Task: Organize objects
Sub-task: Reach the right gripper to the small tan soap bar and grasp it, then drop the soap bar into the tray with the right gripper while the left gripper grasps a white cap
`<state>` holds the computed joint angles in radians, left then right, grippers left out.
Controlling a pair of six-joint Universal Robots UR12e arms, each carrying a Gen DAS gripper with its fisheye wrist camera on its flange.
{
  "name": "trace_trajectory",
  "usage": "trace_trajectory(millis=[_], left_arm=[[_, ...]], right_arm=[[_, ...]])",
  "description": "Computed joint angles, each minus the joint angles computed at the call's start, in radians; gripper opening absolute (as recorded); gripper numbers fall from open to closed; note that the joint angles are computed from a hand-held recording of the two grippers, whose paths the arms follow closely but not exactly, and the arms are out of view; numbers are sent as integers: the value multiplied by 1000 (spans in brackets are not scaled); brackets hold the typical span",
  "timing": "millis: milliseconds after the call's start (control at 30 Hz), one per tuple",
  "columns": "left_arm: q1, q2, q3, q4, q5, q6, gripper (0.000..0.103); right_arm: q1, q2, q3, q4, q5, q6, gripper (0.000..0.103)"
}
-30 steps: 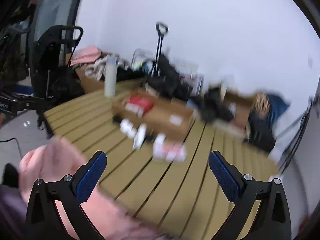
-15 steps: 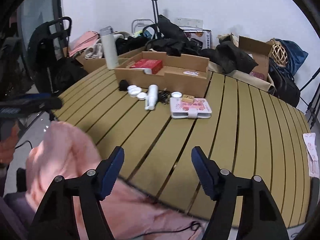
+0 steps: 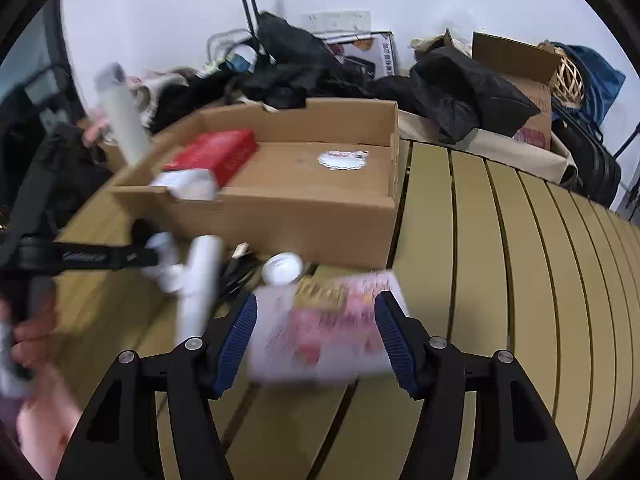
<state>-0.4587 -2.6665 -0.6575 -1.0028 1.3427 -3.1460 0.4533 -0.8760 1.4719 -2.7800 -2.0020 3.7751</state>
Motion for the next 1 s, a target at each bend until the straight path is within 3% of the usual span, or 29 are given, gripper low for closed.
trace_trajectory(millis=[67, 100, 133, 233, 333, 567, 633, 733, 867, 1000], left_arm=[[1, 10, -19, 16, -9, 11, 5], [1, 15, -27, 14, -11, 13, 3], [2, 21, -38, 19, -14, 15, 2], [4, 35, -58, 23, 1, 13, 2], [7, 90, -137, 64, 11, 35, 2], [42, 385, -580, 392, -95, 50, 2], [53, 467, -703, 458, -105, 60, 2], [67, 538, -802, 471, -97, 62, 2], [78, 563, -845, 494, -96, 29, 2], [77, 566, -851, 536, -111, 17, 2]], right_arm=[[-6, 23, -27, 28, -11, -6, 62], [-7, 34, -43, 61, -16, -6, 42], [-8, 39, -49, 79, -11, -1, 36], [1, 45, -50, 65, -44, -6, 36], [-2, 36, -41, 66, -29, 7, 36], [67, -90, 80, 5, -102, 37, 36], [103, -134, 120, 35, -124, 76, 36], [163, -182, 173, 75, -166, 158, 36], [206, -213, 218, 98, -146, 282, 36], [213, -213, 211, 82, -169, 256, 36]])
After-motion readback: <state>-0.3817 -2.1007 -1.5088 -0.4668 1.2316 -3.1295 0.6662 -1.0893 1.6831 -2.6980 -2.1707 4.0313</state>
